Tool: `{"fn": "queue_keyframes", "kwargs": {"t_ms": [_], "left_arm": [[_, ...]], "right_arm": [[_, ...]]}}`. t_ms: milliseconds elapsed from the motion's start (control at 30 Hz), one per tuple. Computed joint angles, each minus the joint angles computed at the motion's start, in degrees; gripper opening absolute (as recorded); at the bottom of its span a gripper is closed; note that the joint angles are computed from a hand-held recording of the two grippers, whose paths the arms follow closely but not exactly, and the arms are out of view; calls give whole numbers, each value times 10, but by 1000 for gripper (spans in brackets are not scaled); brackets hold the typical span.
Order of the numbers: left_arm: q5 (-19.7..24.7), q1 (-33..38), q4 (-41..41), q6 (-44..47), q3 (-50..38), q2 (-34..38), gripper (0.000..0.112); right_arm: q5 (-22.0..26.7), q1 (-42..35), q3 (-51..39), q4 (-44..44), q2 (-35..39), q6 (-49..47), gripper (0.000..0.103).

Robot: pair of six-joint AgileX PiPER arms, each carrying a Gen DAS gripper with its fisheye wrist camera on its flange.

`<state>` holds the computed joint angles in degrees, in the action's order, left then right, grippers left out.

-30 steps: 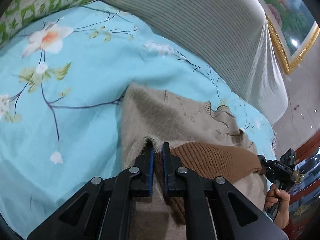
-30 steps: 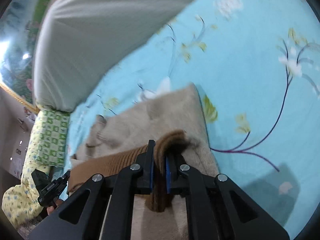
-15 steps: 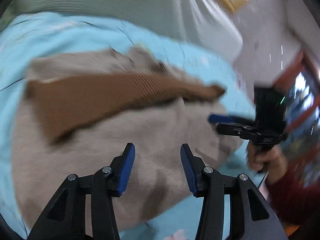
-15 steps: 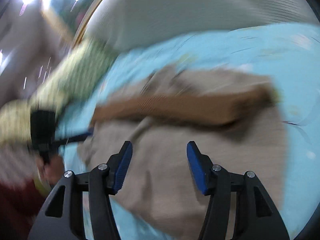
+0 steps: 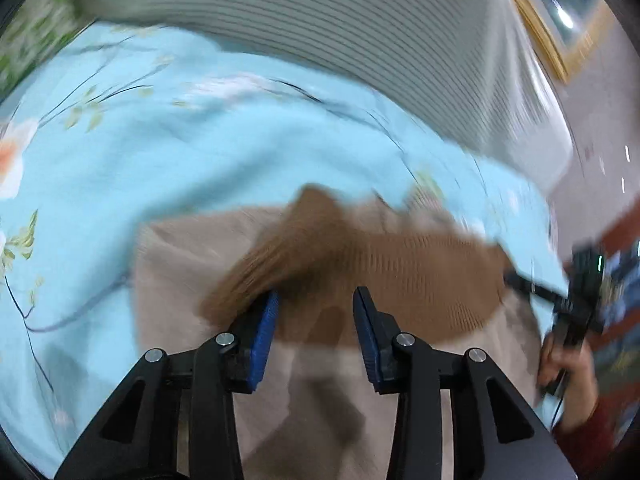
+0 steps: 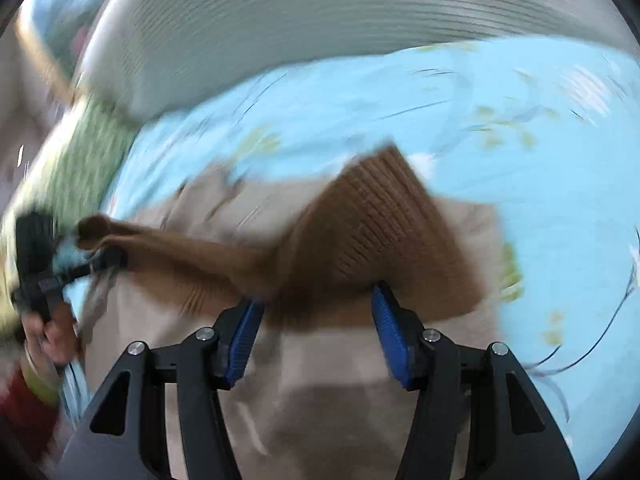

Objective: Fold small clothes
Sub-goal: 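Open both tools and withdraw them from the folded hem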

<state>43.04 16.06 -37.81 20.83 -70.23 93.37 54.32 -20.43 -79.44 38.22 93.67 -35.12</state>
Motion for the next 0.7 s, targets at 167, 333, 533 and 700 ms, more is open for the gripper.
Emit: {"fn": "queue_keyframes", "kwargs": {"t_ms": [167,333,533,700], "left_arm": [[-28,43,-100,60,59,-21,39],[-46,35,-48,12,101,-80,43],[-38,19,-4,-46,220,-257,62],[-40,-6,46,-82,302,-354,66]], "right_arm": [[-43,-37,47,71,-32,-10,57],[-26,-68,101,91,-98,-46,58],[64,-132,206,126,-201,-118,59],[138,-219,280,118,-266,-186,59]]}}
